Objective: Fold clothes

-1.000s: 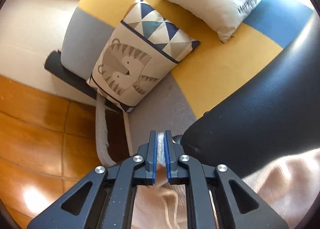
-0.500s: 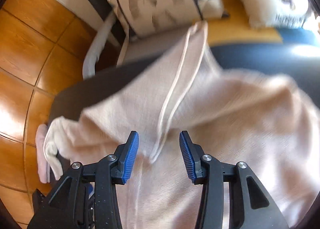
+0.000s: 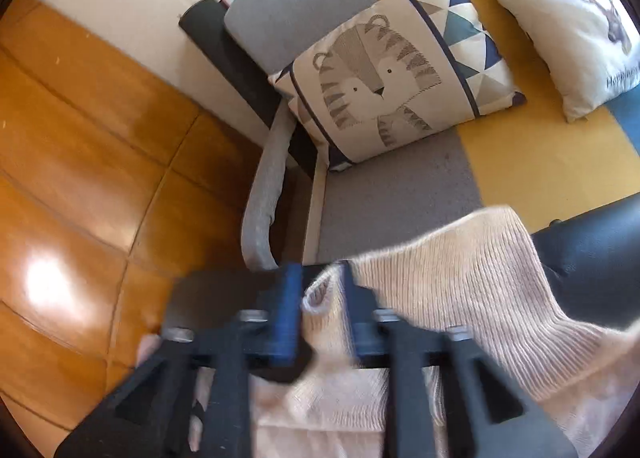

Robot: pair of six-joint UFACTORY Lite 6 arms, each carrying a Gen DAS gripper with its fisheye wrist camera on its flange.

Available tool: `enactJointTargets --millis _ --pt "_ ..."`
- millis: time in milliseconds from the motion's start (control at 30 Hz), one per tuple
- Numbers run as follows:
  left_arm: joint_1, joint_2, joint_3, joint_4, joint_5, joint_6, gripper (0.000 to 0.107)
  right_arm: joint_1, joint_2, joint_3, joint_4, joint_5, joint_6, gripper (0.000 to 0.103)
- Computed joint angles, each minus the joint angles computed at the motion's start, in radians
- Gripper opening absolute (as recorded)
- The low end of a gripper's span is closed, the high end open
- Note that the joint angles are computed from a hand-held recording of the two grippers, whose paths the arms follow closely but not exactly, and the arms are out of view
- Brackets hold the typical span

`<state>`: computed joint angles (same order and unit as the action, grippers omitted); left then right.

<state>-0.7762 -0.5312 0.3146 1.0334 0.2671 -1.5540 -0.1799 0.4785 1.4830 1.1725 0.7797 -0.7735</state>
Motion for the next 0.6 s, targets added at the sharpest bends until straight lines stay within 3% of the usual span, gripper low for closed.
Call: enactJointTargets --millis 33,200,267,367,433,600 --pt "0.001 0.001 -0.004 0.018 -0.006 -0.019 0.026 -0.005 -0.027 -0.036 0.008 -0.014 -0.010 0.056" --pt "0.012 0.014 -0.009 0.084 -0.024 -0.081 0.026 -0.080 -0.281 -0.370 0.009 -0.089 -0.217 0.055" --pt "-0.002 0.007 -0.013 0.078 -0.013 -0.084 0.026 -0.111 -0.431 -0.548 -0.101 -0.199 -0.261 0.055" --pt "-0.013 0.015 -0.008 0.083 -0.004 -0.093 0.026 -0.204 -0.636 -0.792 -0.254 -0.338 -0.328 0.047" --pt "-0.020 0.030 0.003 0.084 0.006 -0.095 0.026 -0.314 -0.724 -0.903 -0.293 -0.360 -0.408 0.046" --pt "-0.077 0.085 0.050 0.070 0.082 -0.092 0.026 -0.464 -0.653 -0.983 -0.273 -0.496 -0.650 0.045"
